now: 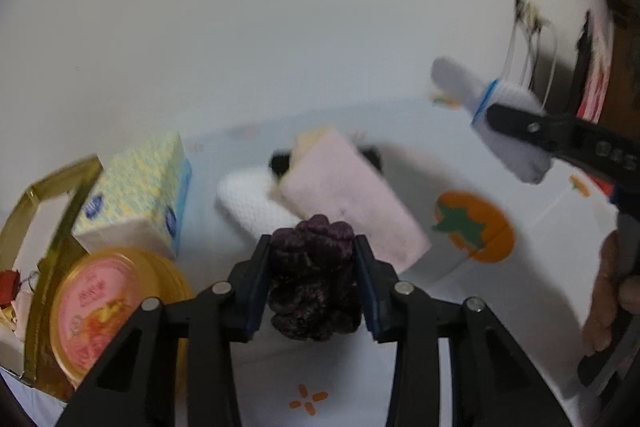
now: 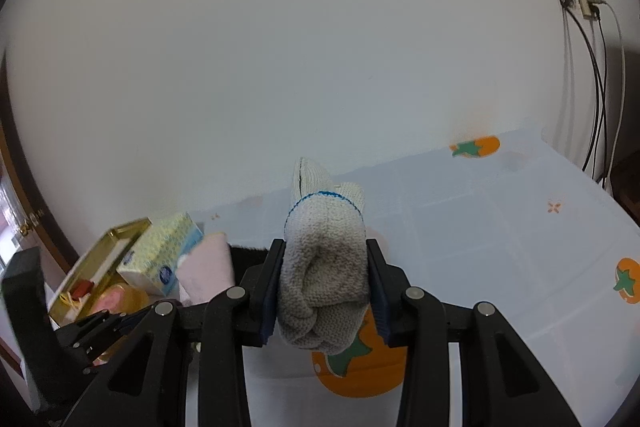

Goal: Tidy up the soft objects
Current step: 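Carry the white sock and purple scrunchie over to the gold tin tray with both tools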

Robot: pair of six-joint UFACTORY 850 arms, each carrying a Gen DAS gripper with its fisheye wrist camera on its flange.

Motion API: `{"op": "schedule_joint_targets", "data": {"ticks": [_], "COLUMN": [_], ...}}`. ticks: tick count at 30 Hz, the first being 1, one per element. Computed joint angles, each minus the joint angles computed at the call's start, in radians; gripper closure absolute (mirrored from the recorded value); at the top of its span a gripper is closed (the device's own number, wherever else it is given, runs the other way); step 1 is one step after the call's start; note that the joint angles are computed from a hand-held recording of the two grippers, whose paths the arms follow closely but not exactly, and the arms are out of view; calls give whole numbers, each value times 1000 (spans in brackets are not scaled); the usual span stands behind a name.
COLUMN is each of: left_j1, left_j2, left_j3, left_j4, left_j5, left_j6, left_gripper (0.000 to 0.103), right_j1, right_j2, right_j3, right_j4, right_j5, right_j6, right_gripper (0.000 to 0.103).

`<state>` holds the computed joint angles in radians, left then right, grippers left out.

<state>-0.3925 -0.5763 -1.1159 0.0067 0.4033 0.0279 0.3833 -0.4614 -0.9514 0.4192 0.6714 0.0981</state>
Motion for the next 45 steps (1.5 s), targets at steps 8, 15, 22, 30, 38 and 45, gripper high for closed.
{"op": "schedule_joint_targets", "data": {"ticks": [8, 15, 22, 30, 38, 45], "left_j1": [24, 18, 24, 26, 39, 60], "left_j2": [59, 73, 72, 84, 96, 108], "left_j3": [125, 152, 152, 174, 190, 210], "left_j4": [35, 29, 57, 63, 78, 116], "left_j5": [274, 319, 323, 348, 347, 358], "left_j6": [-44, -34, -61, -47, -60, -78], "left_gripper": [65, 65, 65, 65, 65, 65], "right_j1": [54, 89, 132, 151, 193, 208], "right_j2": [18, 4, -13, -8, -16, -8], "right_j3": [45, 41, 30, 44, 39, 49], "right_j4": [90, 108, 210, 264, 347, 365], "right_j5": [197, 217, 237, 252, 289, 274], "right_j6": [-135, -160, -282, -303, -372, -315], "right_gripper": [62, 62, 62, 62, 62, 62]}}
